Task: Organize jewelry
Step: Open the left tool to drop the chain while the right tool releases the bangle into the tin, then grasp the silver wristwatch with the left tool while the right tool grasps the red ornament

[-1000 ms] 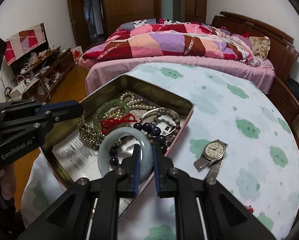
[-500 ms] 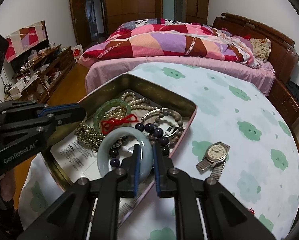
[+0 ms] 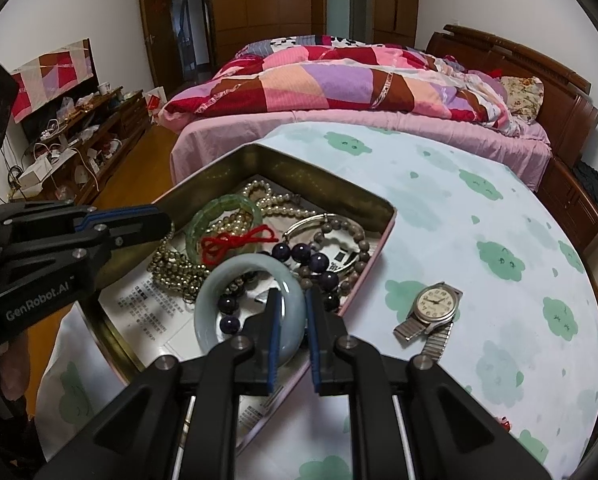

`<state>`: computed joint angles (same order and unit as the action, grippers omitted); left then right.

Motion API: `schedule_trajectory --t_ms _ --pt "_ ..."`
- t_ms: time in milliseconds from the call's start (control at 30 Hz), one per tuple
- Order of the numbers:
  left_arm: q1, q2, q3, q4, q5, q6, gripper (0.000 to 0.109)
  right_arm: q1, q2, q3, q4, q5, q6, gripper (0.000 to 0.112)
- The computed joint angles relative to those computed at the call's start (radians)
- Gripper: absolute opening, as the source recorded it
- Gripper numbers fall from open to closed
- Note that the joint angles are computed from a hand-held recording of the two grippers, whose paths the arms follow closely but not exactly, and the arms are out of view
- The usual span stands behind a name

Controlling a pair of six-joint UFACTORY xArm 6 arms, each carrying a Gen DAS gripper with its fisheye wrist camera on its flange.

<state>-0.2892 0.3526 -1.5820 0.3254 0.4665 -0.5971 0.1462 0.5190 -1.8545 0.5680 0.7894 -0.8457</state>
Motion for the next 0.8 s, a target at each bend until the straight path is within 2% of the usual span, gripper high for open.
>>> schedule_trajectory --t_ms 500,567,633,667,700,800 --pt "-0.006 -0.001 -0.003 0.019 0.005 -0.013 0.005 -0.001 0.003 0.006 0.012 0.016 -0.021 0.016" --pt "-0.009 -0.004 -0.007 0.026 0.010 -0.017 0.016 -0.005 0.003 -0.001 0.028 0.034 -0.032 0.027" --pt "-0.011 -0.017 0.003 0.078 0.003 -0.068 0.058 -0.007 -0.009 0.011 0.063 0.036 -0.059 0.045" --pt "-0.010 -0.030 0.017 0.118 -0.014 -0.105 0.065 -0.006 -0.019 0.024 0.064 0.022 -0.064 0.046" --pt "-0.009 -0.040 0.029 0.144 -0.031 -0.130 0.069 -0.005 -0.027 0.033 0.067 0.015 -0.068 0.046" --pt "-0.012 -0.052 0.035 0.134 -0.043 -0.119 0.069 -0.020 -0.050 0.052 0.103 0.019 -0.087 0.050"
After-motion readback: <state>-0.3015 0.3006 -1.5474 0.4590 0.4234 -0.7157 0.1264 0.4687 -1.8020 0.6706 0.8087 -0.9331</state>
